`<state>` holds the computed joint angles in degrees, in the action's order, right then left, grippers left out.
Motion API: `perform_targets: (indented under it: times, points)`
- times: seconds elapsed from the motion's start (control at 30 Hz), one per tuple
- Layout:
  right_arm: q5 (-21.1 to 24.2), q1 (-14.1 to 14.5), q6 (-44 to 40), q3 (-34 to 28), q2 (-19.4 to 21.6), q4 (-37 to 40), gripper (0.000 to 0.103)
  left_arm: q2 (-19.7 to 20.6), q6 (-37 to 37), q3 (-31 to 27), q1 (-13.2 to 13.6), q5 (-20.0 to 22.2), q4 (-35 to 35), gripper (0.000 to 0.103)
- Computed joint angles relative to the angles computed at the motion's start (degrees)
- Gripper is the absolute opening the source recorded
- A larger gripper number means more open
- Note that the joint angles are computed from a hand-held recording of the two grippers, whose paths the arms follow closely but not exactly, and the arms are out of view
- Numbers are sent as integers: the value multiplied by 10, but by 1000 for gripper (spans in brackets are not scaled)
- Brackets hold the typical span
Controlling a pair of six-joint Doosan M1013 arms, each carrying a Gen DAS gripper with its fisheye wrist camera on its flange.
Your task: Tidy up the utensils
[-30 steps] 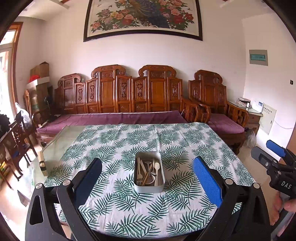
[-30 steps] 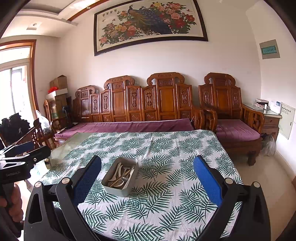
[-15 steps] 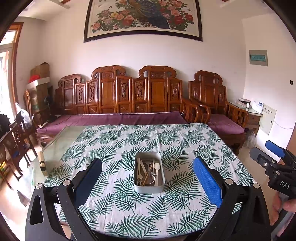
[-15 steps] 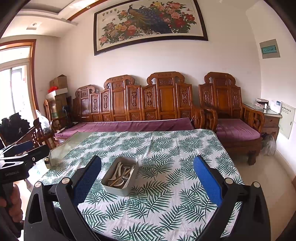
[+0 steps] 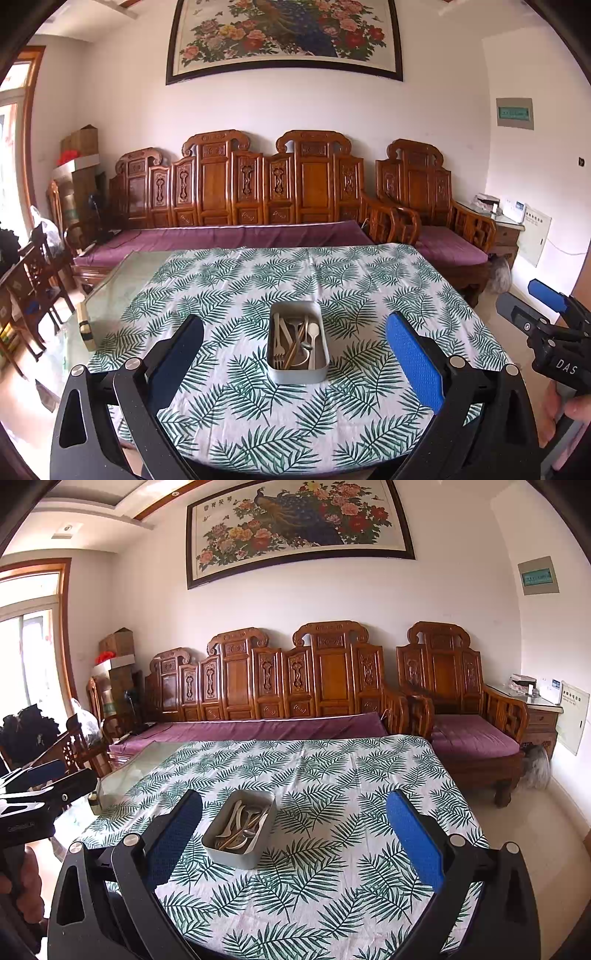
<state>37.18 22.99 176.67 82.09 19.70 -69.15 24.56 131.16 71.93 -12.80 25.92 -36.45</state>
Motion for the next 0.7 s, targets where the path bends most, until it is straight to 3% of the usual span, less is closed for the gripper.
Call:
perform_targets:
  times: [0.7]
  points:
    - [-1, 0, 2, 1, 0, 0, 100, -1, 20, 4, 2, -1, -19, 95]
